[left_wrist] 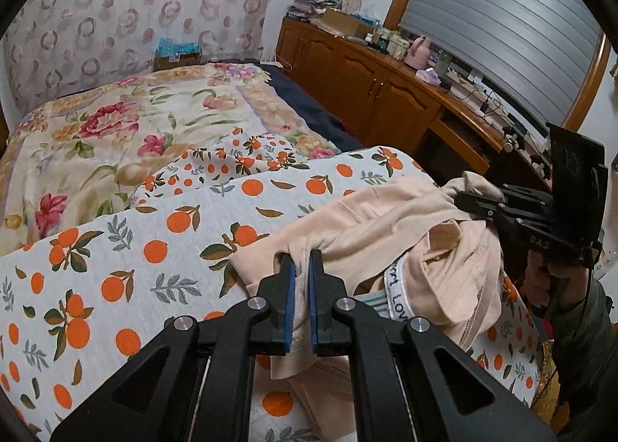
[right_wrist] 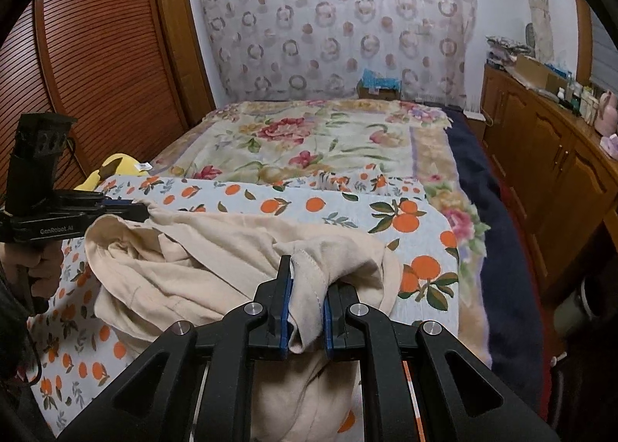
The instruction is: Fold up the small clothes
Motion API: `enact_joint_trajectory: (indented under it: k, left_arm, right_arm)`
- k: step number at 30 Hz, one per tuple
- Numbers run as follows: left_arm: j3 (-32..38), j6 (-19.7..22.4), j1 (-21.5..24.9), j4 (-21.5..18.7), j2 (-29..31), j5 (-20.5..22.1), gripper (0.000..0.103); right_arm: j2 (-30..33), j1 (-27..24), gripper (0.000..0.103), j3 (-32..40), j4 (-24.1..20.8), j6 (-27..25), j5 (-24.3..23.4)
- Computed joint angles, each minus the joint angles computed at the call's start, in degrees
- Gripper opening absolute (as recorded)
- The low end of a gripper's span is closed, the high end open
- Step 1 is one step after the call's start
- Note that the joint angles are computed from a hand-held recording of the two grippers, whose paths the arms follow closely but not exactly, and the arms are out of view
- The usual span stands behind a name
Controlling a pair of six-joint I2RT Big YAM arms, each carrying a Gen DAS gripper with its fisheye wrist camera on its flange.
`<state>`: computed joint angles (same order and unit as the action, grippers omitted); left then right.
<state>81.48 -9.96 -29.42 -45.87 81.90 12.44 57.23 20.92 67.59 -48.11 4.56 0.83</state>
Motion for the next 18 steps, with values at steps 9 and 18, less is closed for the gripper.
enact_joint_trajectory:
  k: [9,18]
  left_arm:
    - [-2.87,1.80,0.95,1.92,-4.40,-1.32,0.066]
    - [-10.16,2.58,1.70,-0.33,-8.82,-2.99,0.076]
  right_arm:
    - [-2.68,0.68,0.044,1.97,-1.38,0.10,4.80]
    - [-8.48,4.70,0.044,-1.21,-7.06,-1.39,4.29]
